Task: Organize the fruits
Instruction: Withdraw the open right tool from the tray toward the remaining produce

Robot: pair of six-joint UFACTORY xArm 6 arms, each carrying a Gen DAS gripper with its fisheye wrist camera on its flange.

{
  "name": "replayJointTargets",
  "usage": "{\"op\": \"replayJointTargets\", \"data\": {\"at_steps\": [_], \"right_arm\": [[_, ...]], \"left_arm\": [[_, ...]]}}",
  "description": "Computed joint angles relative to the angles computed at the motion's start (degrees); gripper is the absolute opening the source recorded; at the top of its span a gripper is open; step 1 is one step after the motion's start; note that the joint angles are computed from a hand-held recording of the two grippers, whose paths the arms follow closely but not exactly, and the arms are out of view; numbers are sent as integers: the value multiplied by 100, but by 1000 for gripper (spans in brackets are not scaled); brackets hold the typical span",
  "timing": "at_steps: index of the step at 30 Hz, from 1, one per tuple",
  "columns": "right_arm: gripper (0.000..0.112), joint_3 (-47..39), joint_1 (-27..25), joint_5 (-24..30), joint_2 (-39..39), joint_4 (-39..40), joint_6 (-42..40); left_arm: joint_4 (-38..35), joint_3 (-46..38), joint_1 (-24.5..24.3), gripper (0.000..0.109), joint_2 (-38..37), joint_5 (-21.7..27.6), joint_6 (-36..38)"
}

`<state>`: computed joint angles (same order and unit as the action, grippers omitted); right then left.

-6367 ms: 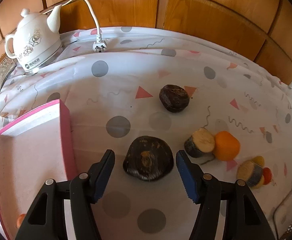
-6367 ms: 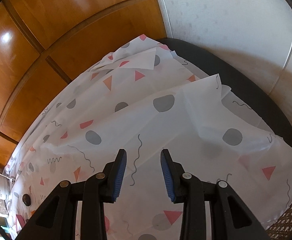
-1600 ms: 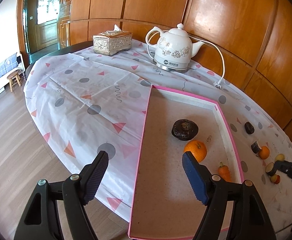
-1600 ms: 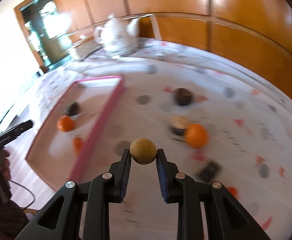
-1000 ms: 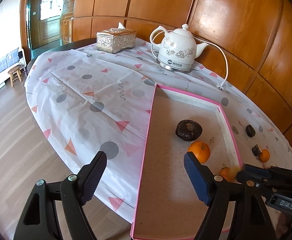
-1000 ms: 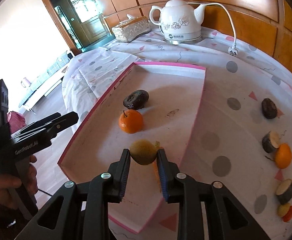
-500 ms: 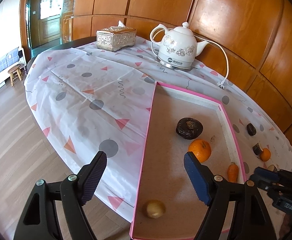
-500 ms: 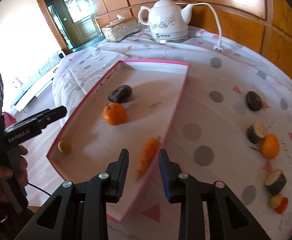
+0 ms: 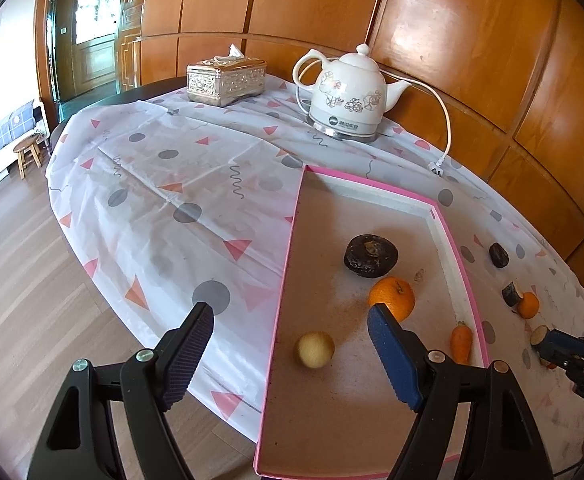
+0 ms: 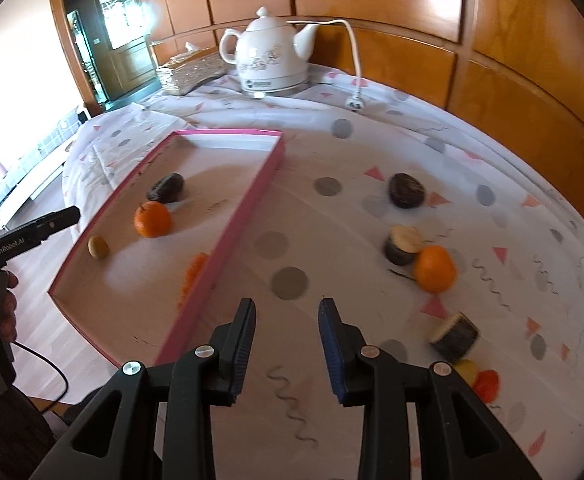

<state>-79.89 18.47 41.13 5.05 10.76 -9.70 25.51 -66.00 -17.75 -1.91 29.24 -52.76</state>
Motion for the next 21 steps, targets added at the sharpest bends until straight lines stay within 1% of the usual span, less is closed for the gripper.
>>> {"op": "replayJointTargets", "data": {"at_steps": [8, 21], "right_arm": [[34, 362, -269, 66, -314, -452, 110], [34, 738, -1021, 142, -803, -998, 631]], "left_arm": [[-5, -7, -12, 80, 0, 17, 7], [19, -66, -61, 80, 38, 58, 74]]}}
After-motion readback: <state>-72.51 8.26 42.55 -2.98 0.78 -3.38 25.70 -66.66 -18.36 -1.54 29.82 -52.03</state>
